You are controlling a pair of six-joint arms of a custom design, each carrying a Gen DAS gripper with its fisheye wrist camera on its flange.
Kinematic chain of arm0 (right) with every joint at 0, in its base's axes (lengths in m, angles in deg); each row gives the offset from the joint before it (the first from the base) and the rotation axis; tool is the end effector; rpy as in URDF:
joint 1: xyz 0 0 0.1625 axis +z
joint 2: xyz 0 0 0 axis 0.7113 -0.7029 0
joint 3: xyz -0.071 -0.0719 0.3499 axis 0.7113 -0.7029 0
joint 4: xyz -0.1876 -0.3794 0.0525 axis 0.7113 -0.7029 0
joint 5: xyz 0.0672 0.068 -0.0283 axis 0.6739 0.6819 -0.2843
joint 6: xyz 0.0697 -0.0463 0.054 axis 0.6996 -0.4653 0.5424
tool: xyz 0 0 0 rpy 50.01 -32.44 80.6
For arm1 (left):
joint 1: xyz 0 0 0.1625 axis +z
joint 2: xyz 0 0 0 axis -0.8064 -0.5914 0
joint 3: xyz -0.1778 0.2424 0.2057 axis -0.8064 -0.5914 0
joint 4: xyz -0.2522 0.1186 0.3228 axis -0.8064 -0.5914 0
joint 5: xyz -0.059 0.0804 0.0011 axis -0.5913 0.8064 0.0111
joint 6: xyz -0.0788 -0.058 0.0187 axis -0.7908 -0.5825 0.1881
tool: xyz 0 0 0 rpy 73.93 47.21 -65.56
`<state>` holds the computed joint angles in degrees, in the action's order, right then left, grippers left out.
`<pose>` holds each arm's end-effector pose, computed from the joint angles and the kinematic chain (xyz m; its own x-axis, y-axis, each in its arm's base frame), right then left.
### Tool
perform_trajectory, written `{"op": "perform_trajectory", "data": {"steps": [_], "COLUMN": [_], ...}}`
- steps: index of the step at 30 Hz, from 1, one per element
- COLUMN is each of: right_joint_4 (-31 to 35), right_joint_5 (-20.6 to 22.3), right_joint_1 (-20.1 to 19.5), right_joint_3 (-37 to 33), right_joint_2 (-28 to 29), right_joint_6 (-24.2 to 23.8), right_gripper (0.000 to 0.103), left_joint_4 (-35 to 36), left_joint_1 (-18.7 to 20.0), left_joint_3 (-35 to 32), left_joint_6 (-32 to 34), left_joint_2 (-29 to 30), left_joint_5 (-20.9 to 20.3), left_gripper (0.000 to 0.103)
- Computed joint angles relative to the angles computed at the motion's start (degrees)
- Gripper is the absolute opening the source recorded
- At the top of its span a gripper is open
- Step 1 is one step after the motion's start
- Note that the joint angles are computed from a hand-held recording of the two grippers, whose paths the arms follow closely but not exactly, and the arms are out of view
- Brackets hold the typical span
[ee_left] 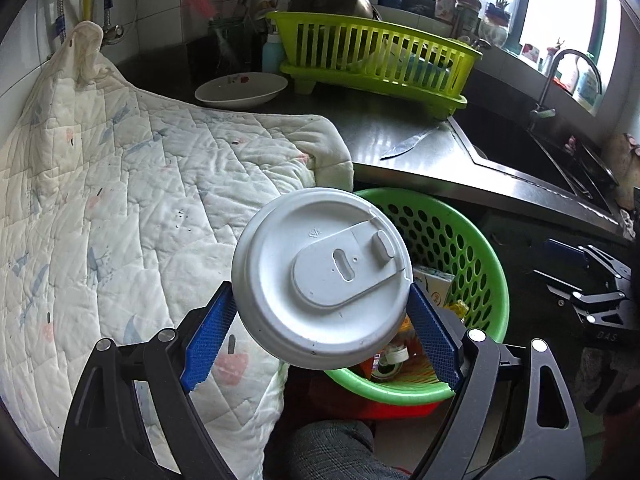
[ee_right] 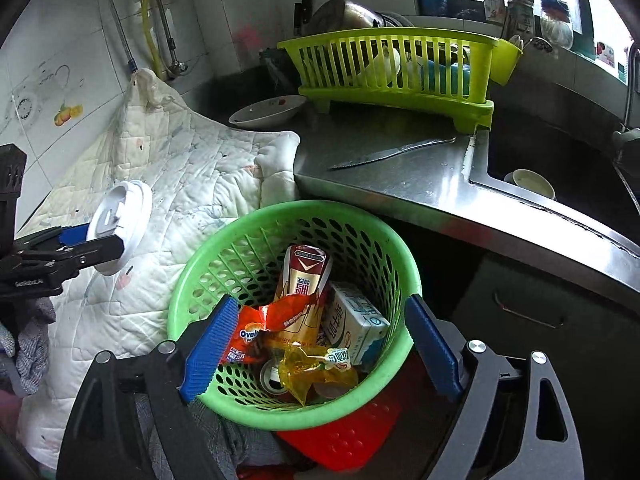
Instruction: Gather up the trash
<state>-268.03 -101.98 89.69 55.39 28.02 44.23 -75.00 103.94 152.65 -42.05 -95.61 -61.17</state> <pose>0.3755 -0.2887 0.0028 -0.8090 -0.1384 0.5713 -0.4821 0.7121 -0.5103 -0.0337 -0.3480 0.3709 -0.7189 0.3396 -0.6064 0.6100 0.7266 -0.3162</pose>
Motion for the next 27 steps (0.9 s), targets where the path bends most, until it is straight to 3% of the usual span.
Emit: {"op": "perform_trajectory", "data": {"steps": [8,16,27], "right_joint_4": [-1.2,-2.5,-2.2], "right_joint_5": [0.1,-0.3,-1.6], "right_joint_1": [0.8,1.7,3.8], "right_joint_3": [2.1,3.4,1.9], "right_joint_2": [-0.8,-0.9,0.2], "right_joint_6": [1.6,3.3,4.6], "right_gripper": [0.084,0.090,0.090], "left_joint_4": [-1.1,-1.0,3.3], "left_joint_1": [-0.8,-0.5,-2.5], "left_joint_3": [1.4,1.9,0.9], "left_joint_6": [0.8,1.2,-1.7], "left_joint_2": [3.5,3.6,-3.4], "left_joint_5": [3.8,3.2,3.5], "left_gripper": [0.086,0.091,0.091]}}
